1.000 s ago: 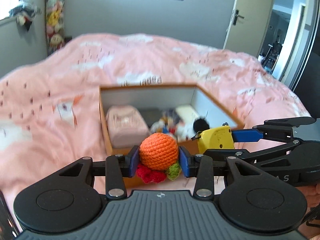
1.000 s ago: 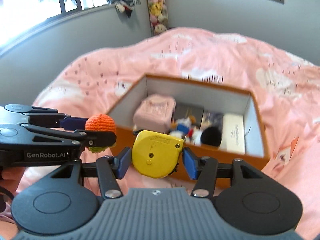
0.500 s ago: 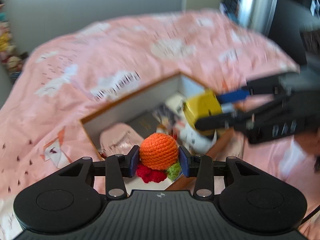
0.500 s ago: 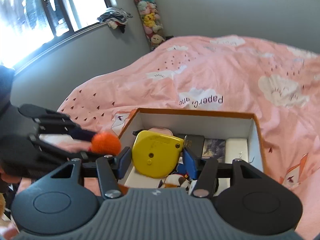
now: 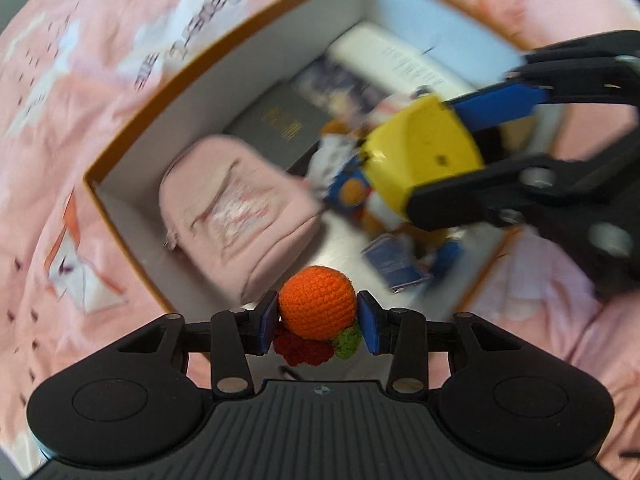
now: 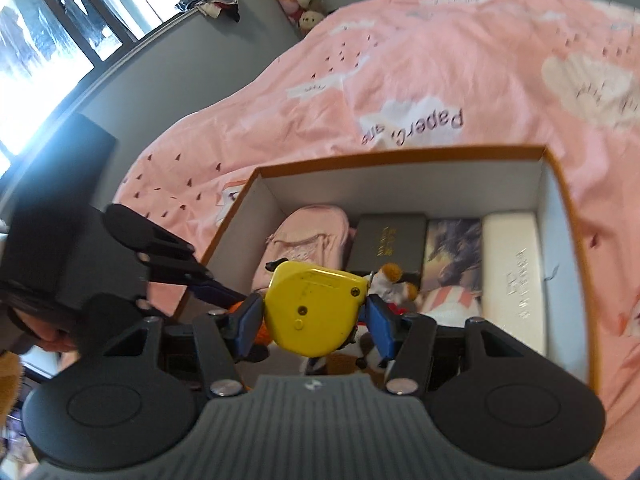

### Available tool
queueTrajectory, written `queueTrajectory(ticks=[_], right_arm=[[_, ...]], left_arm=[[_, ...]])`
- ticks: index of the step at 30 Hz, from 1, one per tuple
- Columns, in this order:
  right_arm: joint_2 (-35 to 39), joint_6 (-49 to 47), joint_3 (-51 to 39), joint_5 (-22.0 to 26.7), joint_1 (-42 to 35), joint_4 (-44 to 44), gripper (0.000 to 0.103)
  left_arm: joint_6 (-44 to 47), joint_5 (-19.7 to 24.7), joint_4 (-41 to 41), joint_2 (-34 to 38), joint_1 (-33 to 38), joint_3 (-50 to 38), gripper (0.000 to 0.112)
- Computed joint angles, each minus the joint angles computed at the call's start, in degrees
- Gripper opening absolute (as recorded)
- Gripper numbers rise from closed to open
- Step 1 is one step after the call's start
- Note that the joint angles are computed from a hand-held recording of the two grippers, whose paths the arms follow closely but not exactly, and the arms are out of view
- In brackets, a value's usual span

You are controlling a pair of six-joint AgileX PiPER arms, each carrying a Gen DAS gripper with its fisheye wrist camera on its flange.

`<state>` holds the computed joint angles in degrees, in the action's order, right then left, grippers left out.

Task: Organize objects
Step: 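Lift the crochet toy and tape measure and carry them over the orange box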

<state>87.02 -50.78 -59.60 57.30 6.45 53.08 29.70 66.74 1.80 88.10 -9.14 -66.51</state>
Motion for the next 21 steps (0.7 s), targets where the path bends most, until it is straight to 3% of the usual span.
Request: queueTrajectory(ticks=[3, 7, 10, 12, 21], right_arm=[[1.32, 0.04, -0.68, 0.04, 0.19, -0.07, 0.058], [2.06, -0.01, -1.36, -0.91, 0.86, -1.52, 0.058], [2.40, -0.23, -1.94, -0.43, 1.02, -2.11, 0.058], [2.27, -0.59, -2.16, -0.23, 1.36, -2.51, 0.058], [3.62, 1.43, -5.11, 0.16, 7.71, -5.79, 0.058]], left_arm=[[-0.58, 1.77, -2.34, 2.87, 1.37, -2.44, 0.052], [-3.57, -1.90, 1.45, 2.30, 0.06, -1.06, 0.055], [-0.88, -1.57, -3.18, 1.63, 3.31, -1.19, 0.055], [2.13, -2.13, -7.15, -0.53, 5.60, -0.52, 0.054], [10.57, -12.71, -21.80, -19.41, 20.04, 11.08, 0.054]])
